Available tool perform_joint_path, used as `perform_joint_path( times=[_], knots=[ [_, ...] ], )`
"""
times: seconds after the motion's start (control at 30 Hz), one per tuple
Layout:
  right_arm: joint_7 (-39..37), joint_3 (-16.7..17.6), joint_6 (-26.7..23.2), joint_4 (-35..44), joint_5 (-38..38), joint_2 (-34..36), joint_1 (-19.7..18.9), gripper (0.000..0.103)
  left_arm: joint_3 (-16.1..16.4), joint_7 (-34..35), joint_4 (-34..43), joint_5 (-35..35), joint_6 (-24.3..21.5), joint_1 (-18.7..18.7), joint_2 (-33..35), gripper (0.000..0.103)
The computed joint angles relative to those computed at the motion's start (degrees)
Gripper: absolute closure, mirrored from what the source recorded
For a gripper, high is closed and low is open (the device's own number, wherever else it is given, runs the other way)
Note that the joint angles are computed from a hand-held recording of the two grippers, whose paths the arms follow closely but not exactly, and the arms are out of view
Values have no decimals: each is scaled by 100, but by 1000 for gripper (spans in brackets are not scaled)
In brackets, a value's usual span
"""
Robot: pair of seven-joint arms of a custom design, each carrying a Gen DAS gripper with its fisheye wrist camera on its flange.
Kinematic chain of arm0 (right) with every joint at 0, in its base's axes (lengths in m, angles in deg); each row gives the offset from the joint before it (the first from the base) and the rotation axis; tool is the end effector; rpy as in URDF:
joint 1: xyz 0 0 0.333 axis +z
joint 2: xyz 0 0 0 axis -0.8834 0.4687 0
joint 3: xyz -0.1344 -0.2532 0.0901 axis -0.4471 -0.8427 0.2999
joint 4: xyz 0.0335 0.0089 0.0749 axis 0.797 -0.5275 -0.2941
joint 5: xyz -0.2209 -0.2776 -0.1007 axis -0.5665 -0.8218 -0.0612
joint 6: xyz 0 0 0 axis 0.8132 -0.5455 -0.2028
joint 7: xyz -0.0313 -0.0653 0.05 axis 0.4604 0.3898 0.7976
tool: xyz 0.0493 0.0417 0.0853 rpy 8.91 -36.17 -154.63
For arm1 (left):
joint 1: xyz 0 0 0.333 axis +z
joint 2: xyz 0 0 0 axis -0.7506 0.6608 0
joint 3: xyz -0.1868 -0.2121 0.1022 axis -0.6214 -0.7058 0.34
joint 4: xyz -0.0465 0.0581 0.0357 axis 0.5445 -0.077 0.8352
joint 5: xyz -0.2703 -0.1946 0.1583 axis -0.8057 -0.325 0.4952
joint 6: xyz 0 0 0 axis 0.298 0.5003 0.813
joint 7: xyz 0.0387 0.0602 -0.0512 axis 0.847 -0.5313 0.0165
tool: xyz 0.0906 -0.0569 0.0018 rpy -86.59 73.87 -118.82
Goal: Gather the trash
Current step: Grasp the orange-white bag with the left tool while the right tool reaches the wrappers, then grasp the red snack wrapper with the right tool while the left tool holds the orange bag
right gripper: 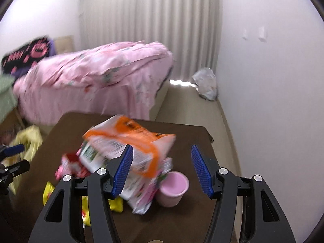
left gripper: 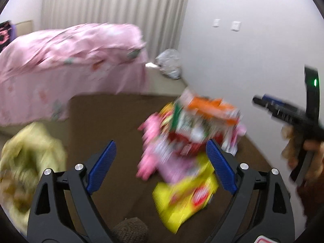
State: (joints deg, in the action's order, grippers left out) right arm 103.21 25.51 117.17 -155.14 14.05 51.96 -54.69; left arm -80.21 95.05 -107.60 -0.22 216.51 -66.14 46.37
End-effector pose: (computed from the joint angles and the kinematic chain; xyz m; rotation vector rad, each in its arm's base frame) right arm 0.4599 0.1087 0.5893 -1.8175 1.3384 -0.7084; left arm 0.3546 -0.2982 0.5679 -1.7313 1.7057 -1.0248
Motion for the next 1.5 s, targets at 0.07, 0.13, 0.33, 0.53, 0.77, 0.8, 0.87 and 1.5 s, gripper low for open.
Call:
perform_joint_path(
  times=[0.07,0.13,0.33,0.53,0.77,0.8,0.87,1.5],
  knots=[
    [218,151,224,-165,-194,-12,-263,46,-45,243,790,184,-74,148,750,17],
    [303,205,277,-337,-318,-54,-407,46,77,846,1674,-57,-200,85,1648,18],
    [219,68,329,-907,-326,-317,-465,47,195,2624,3641,-1703,-1264,2,3475,45],
    [-91,-47,512,-1259,-2,-610,-287,47,0,3234,3191,-3052,-1126,308,3254,72],
    [-379,-59,403,-1397,385,-835,86,47,257,2408,1269,-2569,-453,74,1382,81],
    [-421,-63,356,-1413,449,-886,190,47,284,2258,1070,-2489,-376,48,1195,81],
    [-520,-99,276,-1464,558,-1010,348,47,353,1975,614,-2306,-307,30,690,81],
    [-1353,-307,-2025,-1188,1651,-605,1302,46,422,39,-2019,-1740,-1168,-585,-2290,80]
  ],
)
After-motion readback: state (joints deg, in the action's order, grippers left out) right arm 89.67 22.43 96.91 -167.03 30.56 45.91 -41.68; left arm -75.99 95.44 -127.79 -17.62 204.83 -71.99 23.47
